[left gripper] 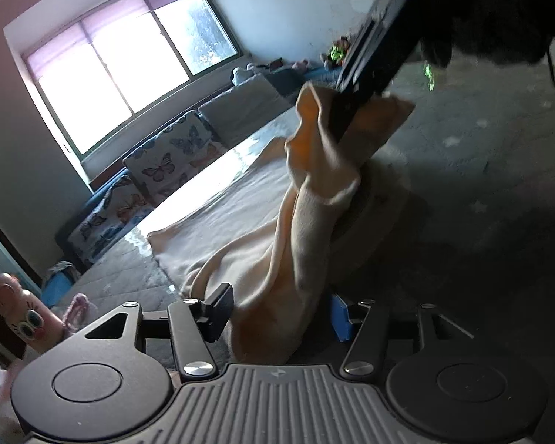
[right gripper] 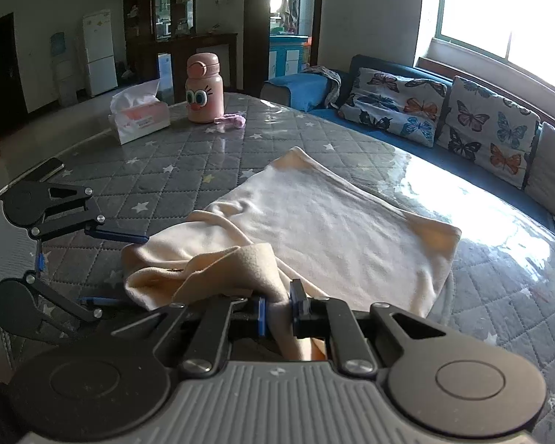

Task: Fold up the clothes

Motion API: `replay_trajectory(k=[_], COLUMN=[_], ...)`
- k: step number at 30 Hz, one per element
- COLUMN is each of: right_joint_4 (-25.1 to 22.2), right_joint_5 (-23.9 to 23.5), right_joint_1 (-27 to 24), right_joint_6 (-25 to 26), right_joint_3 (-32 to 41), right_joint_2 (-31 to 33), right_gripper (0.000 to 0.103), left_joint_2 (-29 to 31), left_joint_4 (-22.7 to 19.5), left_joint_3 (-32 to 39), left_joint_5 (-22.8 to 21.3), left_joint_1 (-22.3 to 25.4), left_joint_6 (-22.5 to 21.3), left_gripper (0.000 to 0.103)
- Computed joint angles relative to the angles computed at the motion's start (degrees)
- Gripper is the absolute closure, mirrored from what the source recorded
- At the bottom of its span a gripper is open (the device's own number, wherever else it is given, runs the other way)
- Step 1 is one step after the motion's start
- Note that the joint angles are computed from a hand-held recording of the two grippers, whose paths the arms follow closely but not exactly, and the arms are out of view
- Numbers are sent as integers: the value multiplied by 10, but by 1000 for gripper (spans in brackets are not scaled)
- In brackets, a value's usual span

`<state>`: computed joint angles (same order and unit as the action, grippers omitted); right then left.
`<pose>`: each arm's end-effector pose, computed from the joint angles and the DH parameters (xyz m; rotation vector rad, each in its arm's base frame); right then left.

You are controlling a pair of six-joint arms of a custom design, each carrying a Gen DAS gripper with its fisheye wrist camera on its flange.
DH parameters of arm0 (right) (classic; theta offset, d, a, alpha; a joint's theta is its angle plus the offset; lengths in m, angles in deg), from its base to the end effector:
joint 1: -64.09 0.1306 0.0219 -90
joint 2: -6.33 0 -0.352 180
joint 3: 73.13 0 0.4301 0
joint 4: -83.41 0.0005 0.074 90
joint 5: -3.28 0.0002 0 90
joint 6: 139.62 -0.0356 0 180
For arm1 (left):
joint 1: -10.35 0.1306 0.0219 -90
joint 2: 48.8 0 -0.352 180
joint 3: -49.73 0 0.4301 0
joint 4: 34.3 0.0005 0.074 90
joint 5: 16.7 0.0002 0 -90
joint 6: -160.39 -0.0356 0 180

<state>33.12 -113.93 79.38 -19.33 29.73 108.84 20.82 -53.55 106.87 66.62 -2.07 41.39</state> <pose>0.5708 0.1724 0.3959 -1.1039 2.0909 0.4531 0.4033 -0.0851 0.3099 0.6895 2.0201 0.2947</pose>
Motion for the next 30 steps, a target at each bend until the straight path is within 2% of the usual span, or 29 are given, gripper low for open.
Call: replay_trajectory(k=[1, 4, 5, 6, 8, 11, 16, 22, 24, 27, 30], right_joint_4=[1, 7, 9, 11, 16, 22, 13, -59, -85, -110, -114], right_joint_5=[0, 1, 2, 2, 1, -4, -29, -78, -87, -92, -94], right_joint_1=[0, 0, 0, 1, 0, -3, -12, -24, -26, -26, -26], right_joint_6=[-1, -1, 0, 1, 1, 5, 18, 60, 77, 90, 85], right_joint_3=[0, -7, -10, -13, -20, -36, -66, -106, -120, -130, -119], right_joint_2=[0, -2, -4, -6, -10, -24, -59, -125, -146, -163, -156], right_gripper=[92, 92, 92, 92, 92, 93, 93, 93, 93, 93, 93], left_joint_2=[2, 11, 13, 14, 9, -4, -50, -145, -166, -174, -156], left_joint_4=[-2, -8, -11, -13, -16, -27, -81, -208, -244, -267, -263], left_joint_3=[2, 10, 12, 14, 15, 16, 16, 7, 9, 16, 26], left_joint_5=[0, 9, 12, 17, 23, 37, 80, 143, 162, 178, 192], left_joint_1=[2, 11, 14, 17, 21, 27, 36, 44, 47, 53, 67], left_joint_6=[-3, -10, -12, -14, -18, -22, -31, -45, -37, -26, -24], left_gripper=[48, 69, 83, 91, 94, 96, 96, 96, 96, 96, 96])
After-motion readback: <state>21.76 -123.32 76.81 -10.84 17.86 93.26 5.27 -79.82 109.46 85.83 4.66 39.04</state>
